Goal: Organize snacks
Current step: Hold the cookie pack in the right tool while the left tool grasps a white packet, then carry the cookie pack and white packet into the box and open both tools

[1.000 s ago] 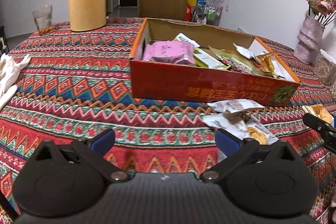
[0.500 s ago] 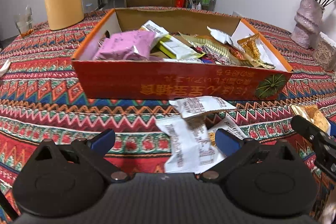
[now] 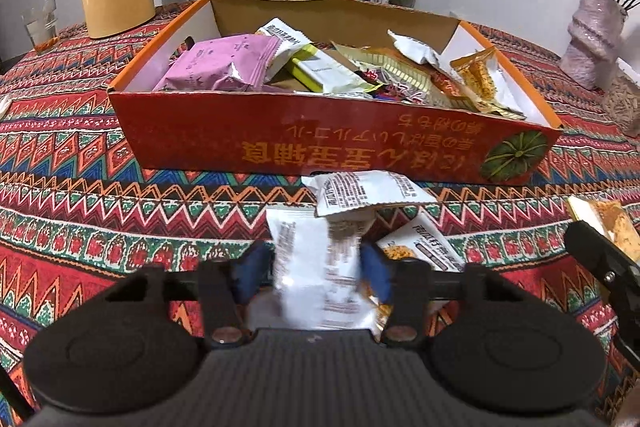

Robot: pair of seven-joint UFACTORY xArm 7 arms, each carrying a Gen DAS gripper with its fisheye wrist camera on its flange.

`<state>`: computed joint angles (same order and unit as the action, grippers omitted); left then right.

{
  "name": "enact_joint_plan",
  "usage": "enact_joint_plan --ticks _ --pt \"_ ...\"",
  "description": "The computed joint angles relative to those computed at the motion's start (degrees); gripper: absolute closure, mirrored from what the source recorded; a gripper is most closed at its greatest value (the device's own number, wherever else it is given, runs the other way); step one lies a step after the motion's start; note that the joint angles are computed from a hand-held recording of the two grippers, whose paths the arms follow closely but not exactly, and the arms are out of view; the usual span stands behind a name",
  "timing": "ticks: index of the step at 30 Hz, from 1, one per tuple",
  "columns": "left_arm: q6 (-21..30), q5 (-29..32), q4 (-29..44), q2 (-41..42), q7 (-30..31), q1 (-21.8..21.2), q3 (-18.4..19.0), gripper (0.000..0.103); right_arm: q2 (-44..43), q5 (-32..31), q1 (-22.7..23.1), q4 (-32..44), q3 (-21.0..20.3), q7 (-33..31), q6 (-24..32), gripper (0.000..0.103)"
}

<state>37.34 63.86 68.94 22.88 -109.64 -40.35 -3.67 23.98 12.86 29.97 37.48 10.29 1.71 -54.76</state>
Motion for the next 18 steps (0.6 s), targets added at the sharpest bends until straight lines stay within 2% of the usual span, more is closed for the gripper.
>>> enact_joint_plan --ticks 12,18 --pt "-0.2 2.8 -4.9 -4.4 -3.4 0.5 -1.3 0.061 0.5 4.2 2.3 0.9 -0.3 -3.7 0.2 0.042" --pt "3.0 4.9 -7.8 -7.9 -3.3 1.3 -3.3 0.061 -1.1 6.1 3.1 0.1 0.1 -5.5 0.9 0.042"
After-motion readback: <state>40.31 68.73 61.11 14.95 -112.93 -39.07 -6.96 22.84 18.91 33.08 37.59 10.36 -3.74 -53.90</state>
